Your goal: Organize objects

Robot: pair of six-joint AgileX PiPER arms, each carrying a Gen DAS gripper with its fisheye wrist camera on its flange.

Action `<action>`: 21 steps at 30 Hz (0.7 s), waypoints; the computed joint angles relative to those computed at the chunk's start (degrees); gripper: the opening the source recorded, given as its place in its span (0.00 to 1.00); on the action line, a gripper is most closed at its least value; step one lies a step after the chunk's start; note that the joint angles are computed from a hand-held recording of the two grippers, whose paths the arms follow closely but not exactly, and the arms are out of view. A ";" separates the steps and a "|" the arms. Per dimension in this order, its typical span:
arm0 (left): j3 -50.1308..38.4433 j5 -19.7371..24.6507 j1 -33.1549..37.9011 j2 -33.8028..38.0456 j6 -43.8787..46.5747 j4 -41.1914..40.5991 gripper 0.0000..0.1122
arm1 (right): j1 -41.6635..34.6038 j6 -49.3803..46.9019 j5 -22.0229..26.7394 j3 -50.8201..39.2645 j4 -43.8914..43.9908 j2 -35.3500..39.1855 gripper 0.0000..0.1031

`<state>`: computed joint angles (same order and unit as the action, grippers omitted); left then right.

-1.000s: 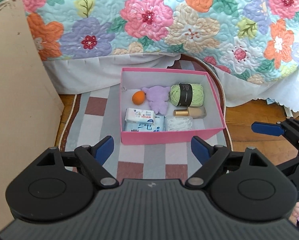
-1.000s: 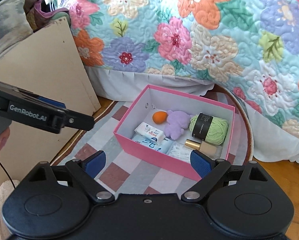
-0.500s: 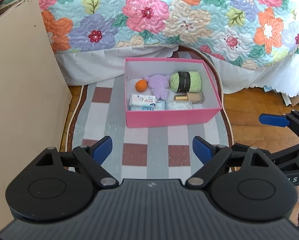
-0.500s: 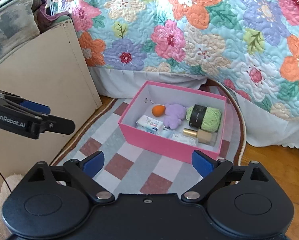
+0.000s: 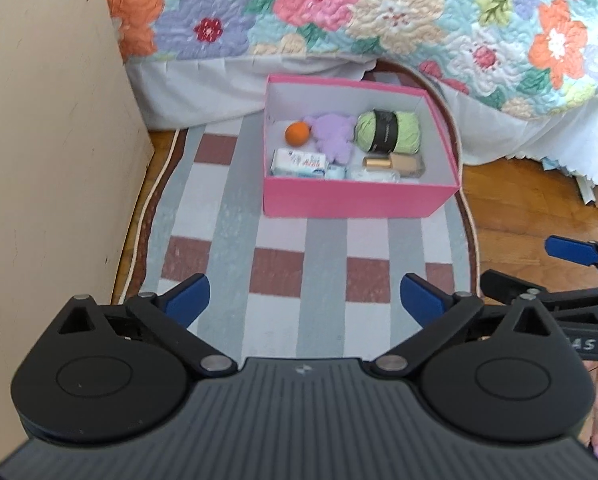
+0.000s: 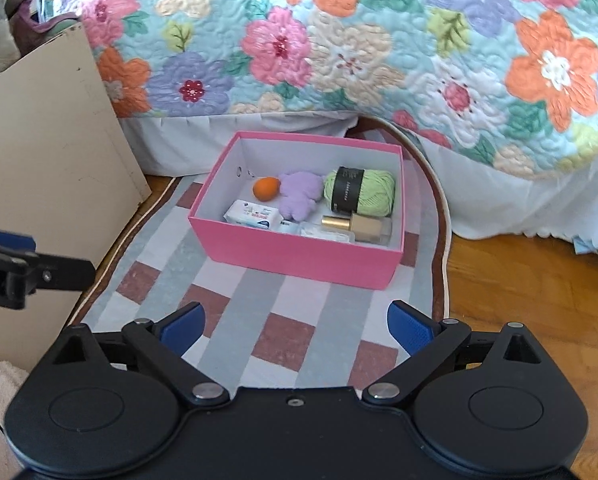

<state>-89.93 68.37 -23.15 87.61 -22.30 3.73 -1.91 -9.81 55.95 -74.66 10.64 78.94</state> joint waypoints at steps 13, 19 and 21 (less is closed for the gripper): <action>3.57 -1.23 -1.89 -2.11 -3.62 1.34 0.92 | -1.01 3.04 1.63 1.28 -1.88 -1.93 0.97; 4.57 -2.10 -2.42 -2.26 -3.97 1.57 0.92 | -2.27 1.93 2.02 1.86 -0.88 -2.04 0.97; 4.81 -2.27 -2.70 -2.20 -4.41 1.72 0.92 | -2.43 1.89 2.08 1.89 -0.96 -2.02 0.97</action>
